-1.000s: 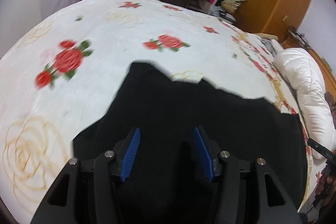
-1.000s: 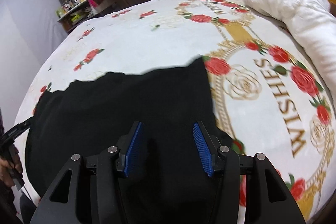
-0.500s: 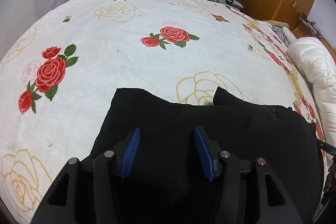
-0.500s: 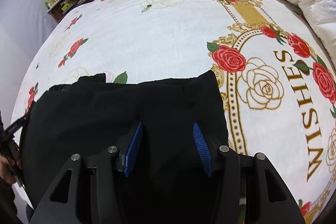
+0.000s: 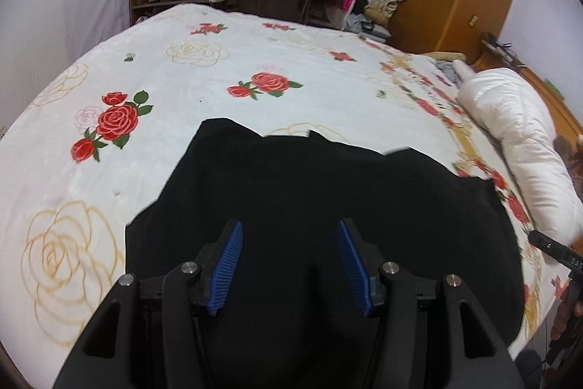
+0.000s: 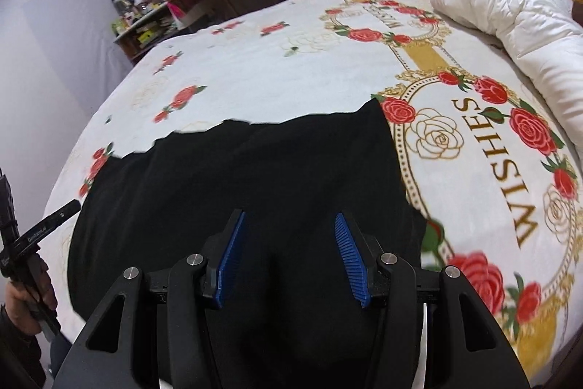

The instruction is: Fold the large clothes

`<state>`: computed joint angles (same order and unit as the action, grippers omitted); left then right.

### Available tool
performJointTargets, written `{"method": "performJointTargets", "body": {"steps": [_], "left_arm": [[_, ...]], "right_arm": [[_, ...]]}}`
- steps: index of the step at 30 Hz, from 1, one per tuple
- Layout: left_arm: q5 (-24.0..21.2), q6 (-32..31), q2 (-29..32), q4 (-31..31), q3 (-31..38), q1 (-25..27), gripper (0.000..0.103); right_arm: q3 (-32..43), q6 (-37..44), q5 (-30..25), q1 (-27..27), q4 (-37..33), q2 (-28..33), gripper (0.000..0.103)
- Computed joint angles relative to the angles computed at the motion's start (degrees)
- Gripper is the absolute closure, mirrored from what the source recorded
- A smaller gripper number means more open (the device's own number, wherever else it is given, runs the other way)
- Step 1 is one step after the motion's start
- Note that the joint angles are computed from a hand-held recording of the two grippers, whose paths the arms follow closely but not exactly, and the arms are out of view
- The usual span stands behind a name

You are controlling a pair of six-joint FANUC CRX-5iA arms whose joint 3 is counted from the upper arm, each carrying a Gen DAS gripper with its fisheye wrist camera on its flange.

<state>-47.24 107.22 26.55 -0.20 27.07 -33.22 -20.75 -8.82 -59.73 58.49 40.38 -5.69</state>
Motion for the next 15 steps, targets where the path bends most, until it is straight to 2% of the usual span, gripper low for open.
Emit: {"method": "performJointTargets", "body": {"steps": [4,11,13,15], "left_arm": [[1.25,1.87,-5.13,-2.16,-5.15,-2.31,0.045],[-3.02,5.96,-11.26,-9.49,-8.13,-7.77,0.045],[-3.96,6.84,-12.56,-11.21,-8.65,-9.28,0.045],[-4.67,8.49,-13.70,-13.17,-9.16,-10.67,0.045]], "right_arm": [[-0.15,-3.68,-3.51,5.62,2.92,-0.51,0.052],[1.48,-8.52,-8.47,14.35,5.14,0.81,0.052],[2.31,-9.23,-9.92,16.72,5.70,1.59,0.044],[3.08,-9.63,-11.52,18.90,6.58,2.43,0.043]]}}
